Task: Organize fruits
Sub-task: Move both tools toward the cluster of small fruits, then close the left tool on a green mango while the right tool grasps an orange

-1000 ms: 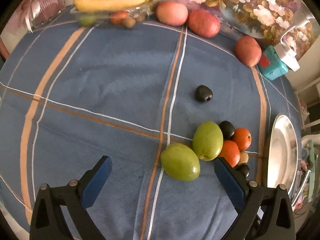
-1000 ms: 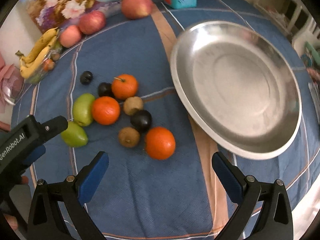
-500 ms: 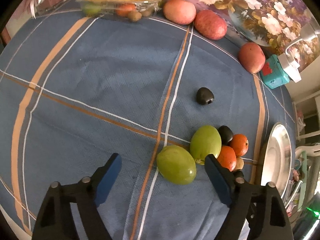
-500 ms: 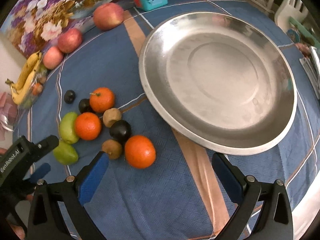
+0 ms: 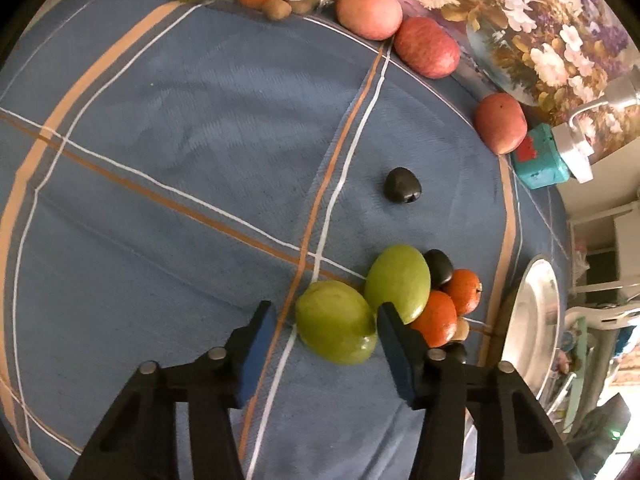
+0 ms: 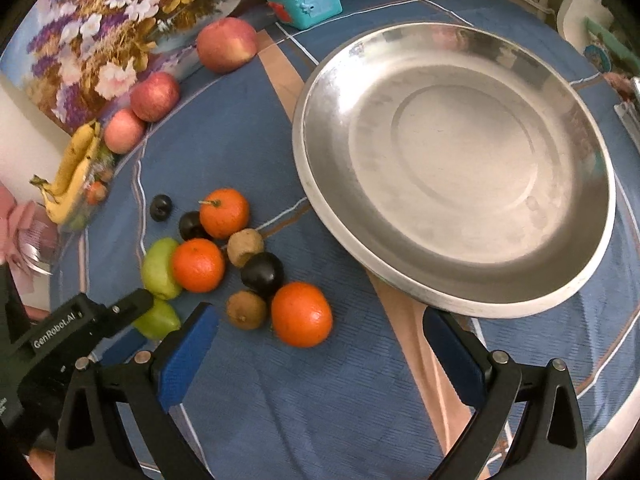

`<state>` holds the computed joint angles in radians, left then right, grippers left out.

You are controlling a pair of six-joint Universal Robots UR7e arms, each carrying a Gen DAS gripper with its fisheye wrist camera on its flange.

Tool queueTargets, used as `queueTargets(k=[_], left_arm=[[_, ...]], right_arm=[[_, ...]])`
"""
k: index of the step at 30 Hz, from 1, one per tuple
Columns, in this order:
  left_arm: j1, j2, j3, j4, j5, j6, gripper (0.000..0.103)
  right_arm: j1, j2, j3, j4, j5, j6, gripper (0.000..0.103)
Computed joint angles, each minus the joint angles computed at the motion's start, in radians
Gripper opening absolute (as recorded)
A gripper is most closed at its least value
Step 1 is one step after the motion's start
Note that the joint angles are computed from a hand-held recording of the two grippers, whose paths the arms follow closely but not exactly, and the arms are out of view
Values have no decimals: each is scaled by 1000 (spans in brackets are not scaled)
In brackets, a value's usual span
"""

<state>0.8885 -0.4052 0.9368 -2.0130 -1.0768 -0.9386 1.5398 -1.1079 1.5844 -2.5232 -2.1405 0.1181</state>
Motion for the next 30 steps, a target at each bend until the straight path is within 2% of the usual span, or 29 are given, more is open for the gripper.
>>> queueTargets(k=[2,4,6,9,13,16,20,30], left_arm=[[0,-14,26,-24,-9,2,50],[6,-22,43,-46,-17,9,47],[6,-29,49,-54,-26,5,44],[4,-39,64,-60,-26,0,44],[-1,-39,60,-50,-27,-9,44],[4,-21,36,-51,-34,-20,44],[7,-42,62,-59,-54,-56,44],[0,-104,130,-82,-5,-112,44]], right_arm=[[-6,-3,1,-2,20,0,87],[-12,-7,5,-2,39,7,62],[-22,-8,4,10,56,26,53],[-34,-18,11,12,109,36,45],[-27,-15,8,5,110,19,35],[-27,-15,7,8,117,20,34],[-31,-19,7,11,131,25,34],[-28,-39,19,-3,152,24,33]])
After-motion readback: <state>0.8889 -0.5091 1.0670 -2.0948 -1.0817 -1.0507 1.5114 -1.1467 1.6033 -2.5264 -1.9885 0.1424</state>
